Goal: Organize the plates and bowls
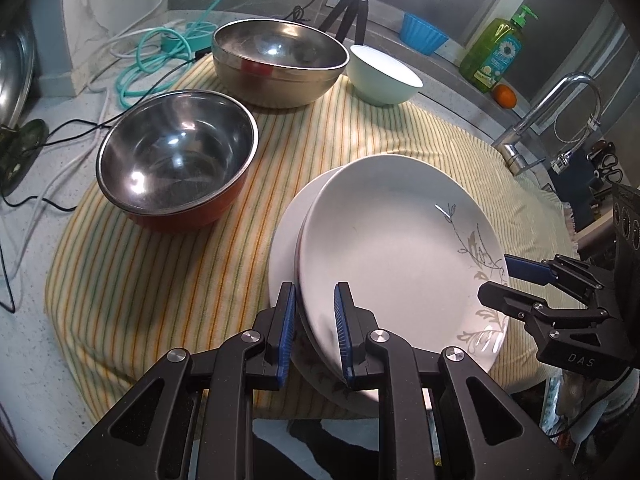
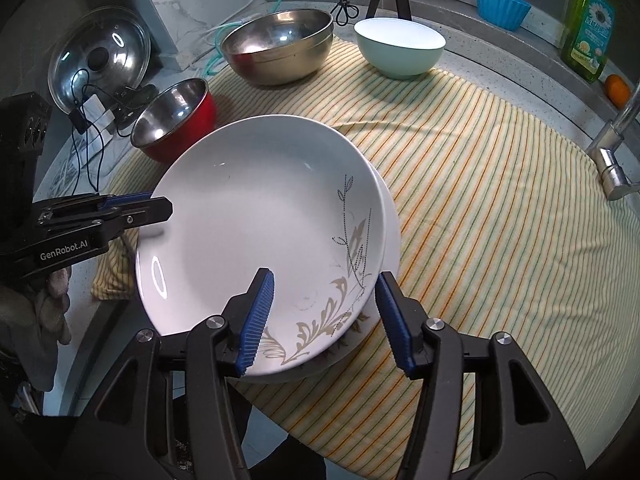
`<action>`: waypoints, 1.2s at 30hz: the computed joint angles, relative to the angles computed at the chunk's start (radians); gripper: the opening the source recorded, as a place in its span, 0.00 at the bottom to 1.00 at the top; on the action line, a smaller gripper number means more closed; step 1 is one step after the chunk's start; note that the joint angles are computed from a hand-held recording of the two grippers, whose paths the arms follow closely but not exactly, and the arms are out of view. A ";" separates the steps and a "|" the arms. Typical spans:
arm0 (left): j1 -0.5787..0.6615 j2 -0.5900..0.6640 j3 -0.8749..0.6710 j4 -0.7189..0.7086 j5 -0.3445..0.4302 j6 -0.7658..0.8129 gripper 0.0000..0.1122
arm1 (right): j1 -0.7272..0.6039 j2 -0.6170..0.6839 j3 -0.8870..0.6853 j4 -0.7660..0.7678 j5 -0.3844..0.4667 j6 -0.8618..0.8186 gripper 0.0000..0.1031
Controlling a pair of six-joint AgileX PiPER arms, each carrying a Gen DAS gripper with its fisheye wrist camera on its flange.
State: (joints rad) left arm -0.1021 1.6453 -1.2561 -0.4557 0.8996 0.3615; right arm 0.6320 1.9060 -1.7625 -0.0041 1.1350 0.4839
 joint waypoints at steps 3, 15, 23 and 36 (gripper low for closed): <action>0.002 -0.003 0.003 -0.004 0.000 0.004 0.16 | -0.001 -0.001 0.000 0.005 -0.001 0.007 0.54; 0.020 0.008 -0.025 -0.019 0.031 0.032 0.16 | -0.008 -0.010 0.009 0.026 -0.009 0.027 0.54; 0.093 0.032 -0.107 -0.080 0.096 0.074 0.16 | -0.044 -0.034 -0.018 0.034 -0.040 0.100 0.61; 0.187 0.281 -0.557 -0.126 0.265 0.074 0.27 | -0.102 0.182 -0.410 0.070 0.019 0.163 0.61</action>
State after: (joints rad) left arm 0.0853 1.9263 -1.8129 -0.5819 1.1651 0.4359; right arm 0.5301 2.0883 -2.1722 0.0659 1.1540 0.6465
